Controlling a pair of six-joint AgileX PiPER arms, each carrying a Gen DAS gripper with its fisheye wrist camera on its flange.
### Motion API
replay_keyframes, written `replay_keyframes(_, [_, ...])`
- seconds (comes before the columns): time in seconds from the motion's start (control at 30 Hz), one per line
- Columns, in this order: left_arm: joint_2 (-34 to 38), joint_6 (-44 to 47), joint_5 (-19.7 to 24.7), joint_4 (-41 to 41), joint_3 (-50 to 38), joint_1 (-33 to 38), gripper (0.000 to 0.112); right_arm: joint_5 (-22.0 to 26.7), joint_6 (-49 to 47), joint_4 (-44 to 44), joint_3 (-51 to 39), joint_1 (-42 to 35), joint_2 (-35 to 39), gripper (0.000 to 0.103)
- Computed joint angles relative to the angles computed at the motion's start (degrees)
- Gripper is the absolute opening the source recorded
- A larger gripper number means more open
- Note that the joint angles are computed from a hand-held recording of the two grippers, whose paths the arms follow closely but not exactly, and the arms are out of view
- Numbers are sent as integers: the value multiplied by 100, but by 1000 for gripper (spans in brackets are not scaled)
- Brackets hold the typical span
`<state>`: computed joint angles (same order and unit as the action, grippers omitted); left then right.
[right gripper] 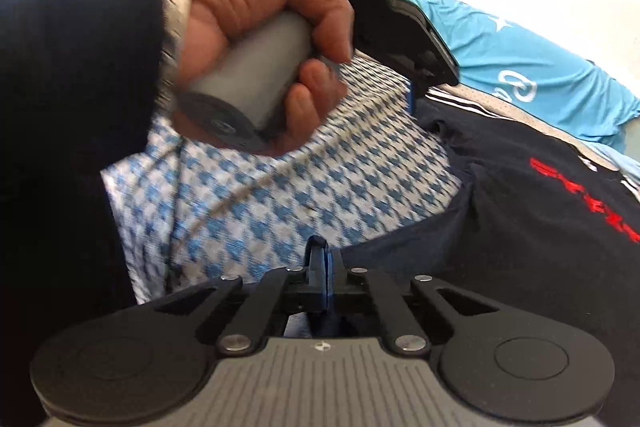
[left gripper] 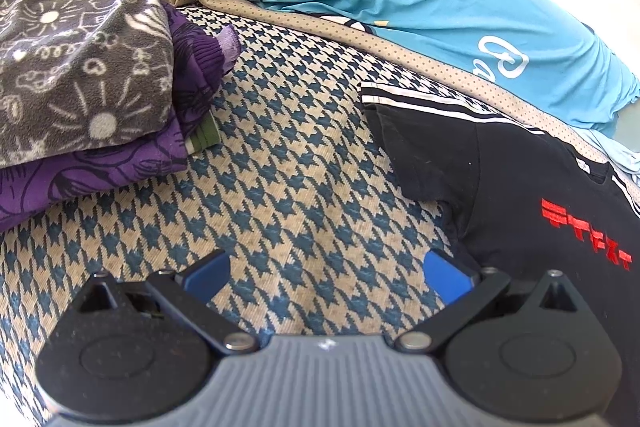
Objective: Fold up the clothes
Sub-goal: 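Close the right tool on the T-shirt's side edge, then open it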
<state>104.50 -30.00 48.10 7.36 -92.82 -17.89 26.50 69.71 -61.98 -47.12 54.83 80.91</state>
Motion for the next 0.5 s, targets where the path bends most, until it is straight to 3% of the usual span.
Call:
replay_keyframes(0.2, [1, 7, 19, -24, 9, 27, 103, -532, -1192, 1114, 124, -219, -302, 3])
replay_keyframes(0.37, [33, -19, 28, -18, -17, 38, 103, -628, -3022, 2647, 301, -409, -587, 3])
replay_keyframes(0.5, [89, -42, 71, -2, -68, 21, 103, -673, -3908, 3485, 419, -573, -789, 3])
